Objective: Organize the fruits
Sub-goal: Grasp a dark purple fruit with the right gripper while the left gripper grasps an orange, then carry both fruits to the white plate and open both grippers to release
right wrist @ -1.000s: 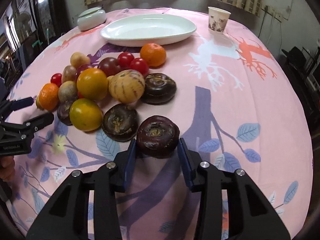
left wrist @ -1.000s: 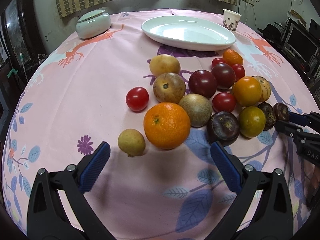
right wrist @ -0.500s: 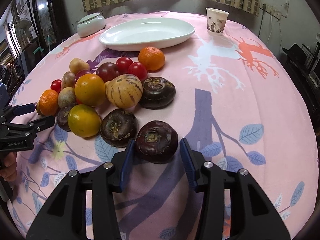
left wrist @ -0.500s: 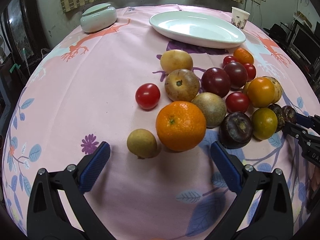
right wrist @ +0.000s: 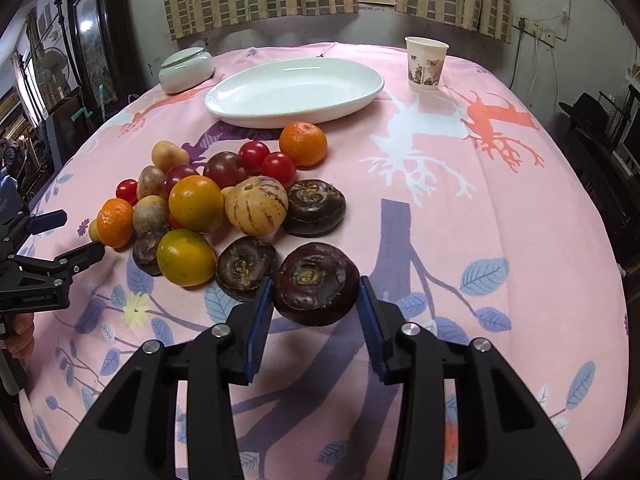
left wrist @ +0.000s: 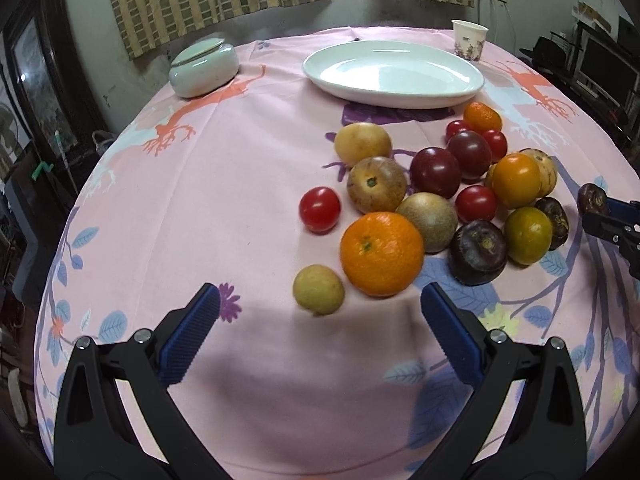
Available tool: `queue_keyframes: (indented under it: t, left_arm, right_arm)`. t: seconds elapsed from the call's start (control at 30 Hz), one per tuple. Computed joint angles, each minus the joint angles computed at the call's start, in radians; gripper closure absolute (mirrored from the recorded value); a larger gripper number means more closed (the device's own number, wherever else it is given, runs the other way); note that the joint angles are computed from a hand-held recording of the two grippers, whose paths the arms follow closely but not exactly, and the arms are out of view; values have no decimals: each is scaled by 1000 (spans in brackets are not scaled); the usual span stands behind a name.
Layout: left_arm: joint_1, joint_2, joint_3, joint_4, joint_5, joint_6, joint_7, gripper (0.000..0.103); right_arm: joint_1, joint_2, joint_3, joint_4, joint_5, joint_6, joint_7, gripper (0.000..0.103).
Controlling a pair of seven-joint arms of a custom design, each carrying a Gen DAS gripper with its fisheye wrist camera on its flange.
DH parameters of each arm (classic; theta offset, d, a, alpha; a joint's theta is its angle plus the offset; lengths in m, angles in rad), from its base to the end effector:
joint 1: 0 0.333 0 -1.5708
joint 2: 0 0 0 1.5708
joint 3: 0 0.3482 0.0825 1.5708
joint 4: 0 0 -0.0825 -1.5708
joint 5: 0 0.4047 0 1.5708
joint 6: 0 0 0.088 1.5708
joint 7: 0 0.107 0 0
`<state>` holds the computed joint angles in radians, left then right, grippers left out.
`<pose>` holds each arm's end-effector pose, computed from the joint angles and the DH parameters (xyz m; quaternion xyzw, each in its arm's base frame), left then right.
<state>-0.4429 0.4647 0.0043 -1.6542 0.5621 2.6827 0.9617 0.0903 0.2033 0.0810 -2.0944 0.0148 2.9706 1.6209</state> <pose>0.6692 -0.3330 0.4193 -0.5734 0.7514 -0.2094 0.2507 0.6350 0.1063 0.4216 -0.6999 0.6331 -0.1978 0.2649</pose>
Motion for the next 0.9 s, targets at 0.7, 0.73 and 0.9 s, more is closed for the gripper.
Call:
queue_keyframes:
  t: [0.7, 0.73, 0.9]
  left_arm:
    - [21, 50, -22, 42, -224, 95, 224, 56]
    - [27, 42, -25, 32, -236, 105, 225, 56]
    - [35, 8, -30, -3, -267, 159, 258, 56]
  right_arm:
    - [-21, -6, 34, -9, 85, 8, -89, 61]
    - [-24, -5, 39, -9, 94, 10, -98, 61]
    - [-29, -2, 45, -2, 127, 11, -109, 61]
